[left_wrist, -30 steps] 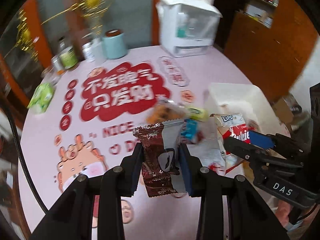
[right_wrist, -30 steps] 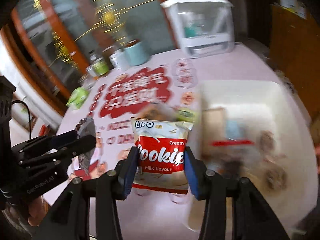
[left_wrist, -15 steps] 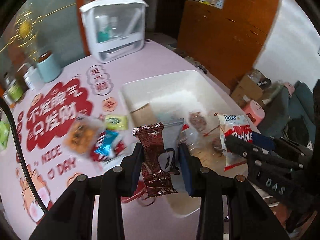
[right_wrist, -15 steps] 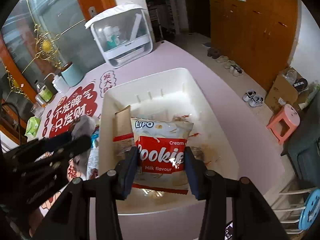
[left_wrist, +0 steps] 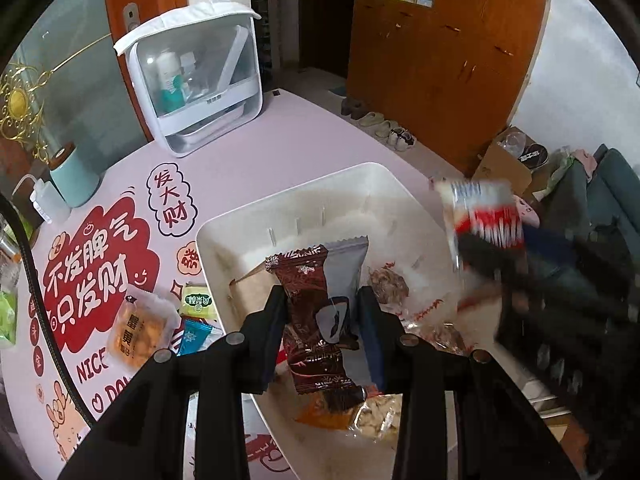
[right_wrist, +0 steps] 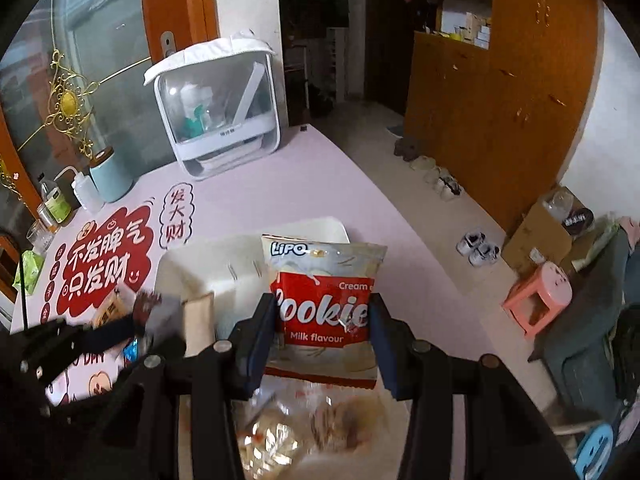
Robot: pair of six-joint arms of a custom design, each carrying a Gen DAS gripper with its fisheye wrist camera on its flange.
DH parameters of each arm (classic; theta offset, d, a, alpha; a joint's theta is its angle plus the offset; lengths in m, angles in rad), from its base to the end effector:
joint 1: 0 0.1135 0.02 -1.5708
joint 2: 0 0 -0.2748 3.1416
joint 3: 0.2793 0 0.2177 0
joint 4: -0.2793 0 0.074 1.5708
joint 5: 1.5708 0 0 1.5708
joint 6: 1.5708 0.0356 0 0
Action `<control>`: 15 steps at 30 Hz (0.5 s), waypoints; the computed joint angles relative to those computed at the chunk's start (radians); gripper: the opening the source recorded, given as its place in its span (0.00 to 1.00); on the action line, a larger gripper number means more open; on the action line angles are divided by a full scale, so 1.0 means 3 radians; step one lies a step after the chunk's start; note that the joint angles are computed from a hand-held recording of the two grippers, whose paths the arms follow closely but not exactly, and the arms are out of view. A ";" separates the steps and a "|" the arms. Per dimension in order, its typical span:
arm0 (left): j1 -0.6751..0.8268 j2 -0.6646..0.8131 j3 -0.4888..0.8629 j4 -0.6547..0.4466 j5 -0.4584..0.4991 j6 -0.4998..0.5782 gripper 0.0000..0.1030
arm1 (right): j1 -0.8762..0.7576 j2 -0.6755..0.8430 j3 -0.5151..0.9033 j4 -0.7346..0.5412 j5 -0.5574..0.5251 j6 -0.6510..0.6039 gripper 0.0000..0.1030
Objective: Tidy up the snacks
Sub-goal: 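Carry the wafer and Cookies packet into the white tray and open both tools, then withdraw both tools from the tray toward the cake packet and white bag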
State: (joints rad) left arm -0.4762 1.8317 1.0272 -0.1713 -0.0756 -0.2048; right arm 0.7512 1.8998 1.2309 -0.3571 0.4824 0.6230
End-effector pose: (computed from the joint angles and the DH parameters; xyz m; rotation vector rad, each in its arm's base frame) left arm 0.3040 -0.1538 0.1792 0.3158 2.5317 -0.1703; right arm 0.2779 0.2370 0.2006 0.0110 2.4307 -0.0315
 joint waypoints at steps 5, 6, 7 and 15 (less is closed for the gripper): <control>0.0059 0.0094 0.0071 -0.0058 0.0015 0.0025 0.58 | -0.0124 0.0074 0.0047 0.0120 -0.0216 -0.0023 0.54; 0.0067 0.0085 0.0054 -0.0040 0.0002 0.0031 0.78 | -0.0125 0.0079 0.0045 0.0139 -0.0226 -0.0011 0.55; 0.0071 0.0058 0.0006 0.0023 -0.0050 0.0045 0.85 | -0.0124 0.0084 0.0050 0.0144 -0.0237 -0.0007 0.56; 0.0162 0.0006 -0.0073 0.0036 -0.0056 0.0104 0.85 | -0.0020 0.0060 0.0025 0.0123 -0.0272 0.0098 0.56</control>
